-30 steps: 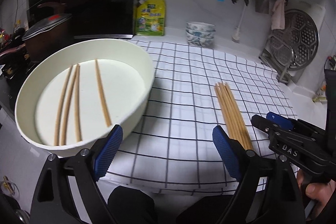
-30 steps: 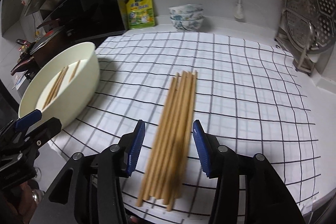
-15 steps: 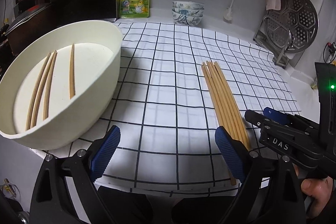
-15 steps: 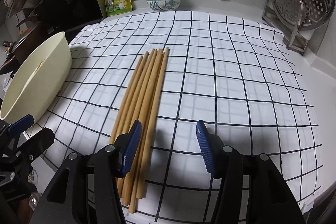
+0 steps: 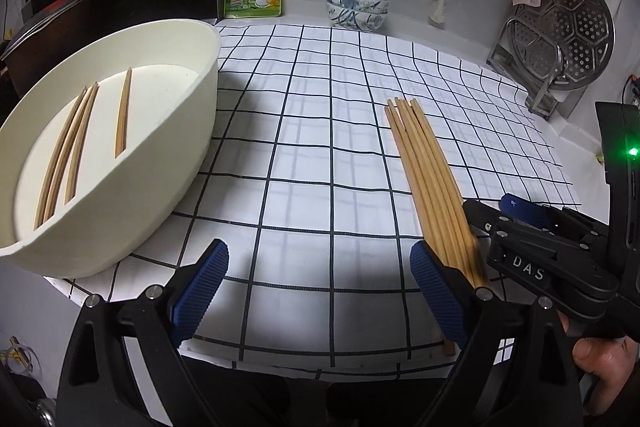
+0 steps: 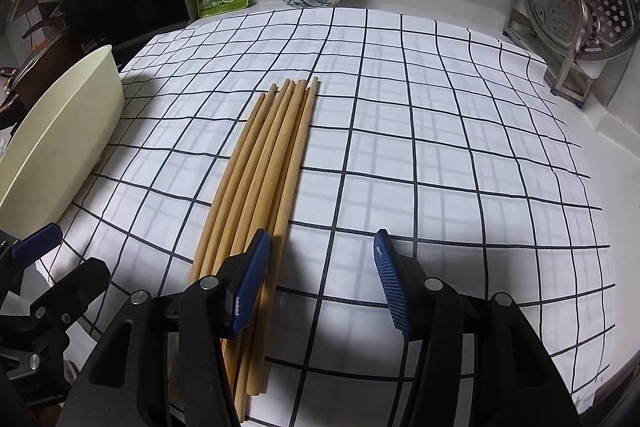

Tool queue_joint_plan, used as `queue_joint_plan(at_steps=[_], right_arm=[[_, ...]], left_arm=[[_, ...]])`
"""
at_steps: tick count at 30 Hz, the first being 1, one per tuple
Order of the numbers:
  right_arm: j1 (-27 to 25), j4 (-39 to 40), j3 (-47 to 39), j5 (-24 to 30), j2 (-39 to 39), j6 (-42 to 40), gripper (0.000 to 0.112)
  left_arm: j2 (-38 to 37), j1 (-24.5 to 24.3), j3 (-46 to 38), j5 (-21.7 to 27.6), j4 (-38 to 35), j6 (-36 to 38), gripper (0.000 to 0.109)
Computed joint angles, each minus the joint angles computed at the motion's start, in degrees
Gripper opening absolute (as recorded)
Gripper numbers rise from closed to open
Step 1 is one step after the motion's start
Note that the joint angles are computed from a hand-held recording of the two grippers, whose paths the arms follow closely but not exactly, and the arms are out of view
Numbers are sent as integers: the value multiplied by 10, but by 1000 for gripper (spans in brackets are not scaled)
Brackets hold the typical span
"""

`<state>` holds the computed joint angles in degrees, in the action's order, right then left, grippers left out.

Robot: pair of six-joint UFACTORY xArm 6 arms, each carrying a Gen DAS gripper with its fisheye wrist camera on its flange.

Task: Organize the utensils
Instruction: 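Close the right tool on one chopstick while the left tool grasps another chopstick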

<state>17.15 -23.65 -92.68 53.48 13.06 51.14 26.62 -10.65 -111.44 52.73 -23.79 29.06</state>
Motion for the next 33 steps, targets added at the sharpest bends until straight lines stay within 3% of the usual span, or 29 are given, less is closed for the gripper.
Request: queue_joint_plan(at_steps=[20, 33], right_arm=[[-36, -19, 108, -24, -79, 42, 52], [-49, -17, 153, -95, -104, 40, 52]], left_arm=[[34, -34, -29, -3, 26, -52, 92], [38, -54, -14, -45, 93, -73, 96]])
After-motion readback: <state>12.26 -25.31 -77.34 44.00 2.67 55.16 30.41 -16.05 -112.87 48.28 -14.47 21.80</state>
